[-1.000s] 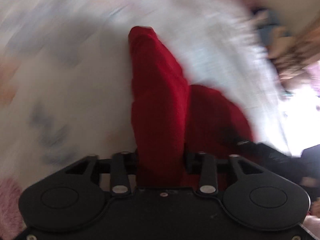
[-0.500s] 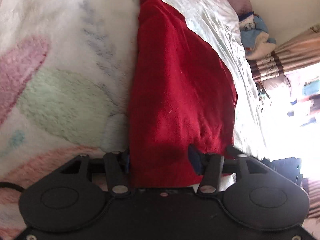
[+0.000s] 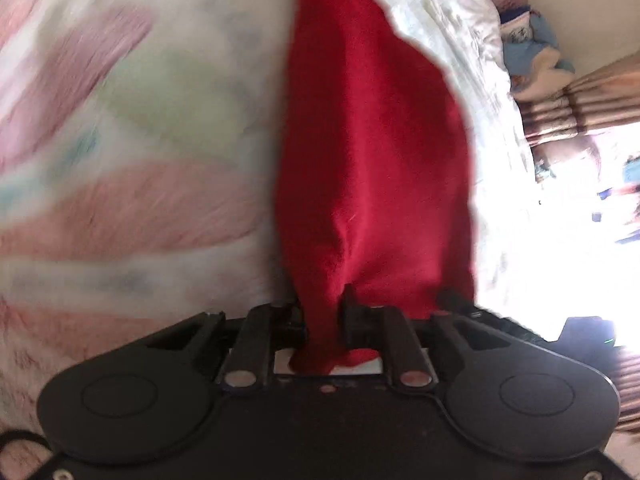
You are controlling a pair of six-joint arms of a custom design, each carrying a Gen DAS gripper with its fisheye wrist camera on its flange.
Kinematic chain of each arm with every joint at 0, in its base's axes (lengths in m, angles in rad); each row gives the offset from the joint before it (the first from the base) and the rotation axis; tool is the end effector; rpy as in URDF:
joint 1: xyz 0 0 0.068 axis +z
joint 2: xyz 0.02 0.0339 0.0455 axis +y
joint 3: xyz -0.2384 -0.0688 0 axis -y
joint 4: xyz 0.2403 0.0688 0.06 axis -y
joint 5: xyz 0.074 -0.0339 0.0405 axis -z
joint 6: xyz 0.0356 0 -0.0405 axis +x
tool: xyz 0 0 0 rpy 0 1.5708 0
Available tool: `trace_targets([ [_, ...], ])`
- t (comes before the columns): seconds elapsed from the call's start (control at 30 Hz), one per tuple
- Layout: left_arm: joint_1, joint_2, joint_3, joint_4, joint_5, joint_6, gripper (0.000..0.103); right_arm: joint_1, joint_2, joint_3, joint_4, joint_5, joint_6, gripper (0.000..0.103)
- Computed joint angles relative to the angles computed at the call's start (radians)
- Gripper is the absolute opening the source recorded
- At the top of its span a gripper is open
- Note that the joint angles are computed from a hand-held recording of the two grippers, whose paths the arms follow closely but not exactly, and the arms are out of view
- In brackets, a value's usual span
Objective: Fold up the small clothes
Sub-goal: 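Lay the folded red shirt flat on the bed with both grippers, then open both grippers and pull them back from the folded shirt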
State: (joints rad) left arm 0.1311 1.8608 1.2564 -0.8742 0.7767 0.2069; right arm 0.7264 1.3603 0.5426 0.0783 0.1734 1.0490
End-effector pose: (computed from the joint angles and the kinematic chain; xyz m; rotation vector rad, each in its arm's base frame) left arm 0.3296 0.0183 0.1558 0.1546 2.7202 -1.0775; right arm 0.1976 0.1674 0.1389 0.4765 2.3550 0.6903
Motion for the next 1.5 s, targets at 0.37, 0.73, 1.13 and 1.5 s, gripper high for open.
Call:
trace_targets([
  [0.37,0.08,-0.252,0.038,-0.103,-0.065,0.071,0.032,0.176,-0.042,0.223,-0.339,0.443,-0.191,0.025],
  [0.73,-0.099,-0.138,-0.078,0.24,-0.151,-0.164,0.032,0.028,0.369,0.483,-0.274,0.358,-0.245,0.014],
  [1.13,0.03,-0.436,-0.341,0.229,-0.028,-0.009,0.032,0.279,0.145,0.32,-0.317,0.526,-0.08,0.015],
  [1.5,0.002,-0.435,-0.372,0.245,-0.086,-0.055,0.032,0.295,0.274,0.431,-0.495,0.505,0.004,0.015],
])
